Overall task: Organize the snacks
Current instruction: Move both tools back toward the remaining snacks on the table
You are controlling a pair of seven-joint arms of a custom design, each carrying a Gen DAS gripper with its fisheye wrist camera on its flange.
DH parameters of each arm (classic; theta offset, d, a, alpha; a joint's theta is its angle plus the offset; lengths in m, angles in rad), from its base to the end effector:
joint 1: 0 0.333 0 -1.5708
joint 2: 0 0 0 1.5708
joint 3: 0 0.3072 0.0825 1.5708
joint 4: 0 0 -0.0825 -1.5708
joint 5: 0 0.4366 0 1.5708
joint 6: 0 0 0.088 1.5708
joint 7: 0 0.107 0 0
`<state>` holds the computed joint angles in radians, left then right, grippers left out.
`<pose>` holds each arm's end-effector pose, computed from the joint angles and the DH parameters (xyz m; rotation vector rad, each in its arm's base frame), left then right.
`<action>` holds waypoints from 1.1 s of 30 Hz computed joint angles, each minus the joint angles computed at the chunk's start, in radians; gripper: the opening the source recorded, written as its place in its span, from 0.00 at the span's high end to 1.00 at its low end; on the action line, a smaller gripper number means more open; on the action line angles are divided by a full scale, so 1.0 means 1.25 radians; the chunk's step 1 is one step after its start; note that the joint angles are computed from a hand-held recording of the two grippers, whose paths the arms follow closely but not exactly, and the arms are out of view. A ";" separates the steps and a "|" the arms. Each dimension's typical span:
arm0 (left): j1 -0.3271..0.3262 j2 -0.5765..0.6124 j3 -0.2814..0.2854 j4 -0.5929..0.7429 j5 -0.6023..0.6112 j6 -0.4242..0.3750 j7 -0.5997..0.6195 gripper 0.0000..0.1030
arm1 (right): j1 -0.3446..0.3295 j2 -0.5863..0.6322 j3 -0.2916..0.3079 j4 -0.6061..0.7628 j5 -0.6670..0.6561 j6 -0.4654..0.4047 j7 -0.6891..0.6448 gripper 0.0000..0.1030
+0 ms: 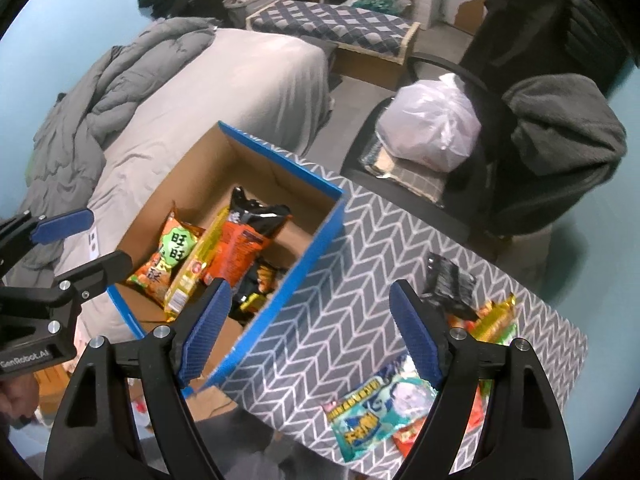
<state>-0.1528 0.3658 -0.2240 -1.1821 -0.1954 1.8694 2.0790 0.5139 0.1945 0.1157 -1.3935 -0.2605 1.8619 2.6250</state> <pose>0.6914 -0.2538 0.6170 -1.0866 2.8013 -0.6427 0.5753 0.3848 0.6172 -1.5805 2.3572 -0.3164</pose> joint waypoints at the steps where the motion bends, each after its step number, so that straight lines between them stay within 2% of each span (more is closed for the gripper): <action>1: -0.001 -0.005 -0.002 -0.006 -0.001 -0.001 0.002 0.30 | 0.001 -0.013 0.000 -0.015 0.000 -0.001 0.009 0.21; 3: -0.003 -0.012 -0.005 -0.015 -0.004 0.000 0.009 0.26 | -0.001 -0.038 0.001 -0.045 -0.002 0.000 0.027 0.21; 16: -0.041 -0.073 -0.018 -0.104 0.007 0.000 0.050 0.22 | -0.036 -0.230 0.041 -0.286 0.039 0.000 0.175 0.21; 25: -0.077 -0.087 -0.029 -0.144 0.024 -0.042 0.069 0.22 | -0.062 -0.383 0.071 -0.468 0.101 -0.019 0.288 0.21; 33: -0.112 -0.074 -0.037 -0.158 0.058 -0.084 0.069 0.22 | -0.064 -0.488 0.098 -0.603 0.149 -0.045 0.376 0.21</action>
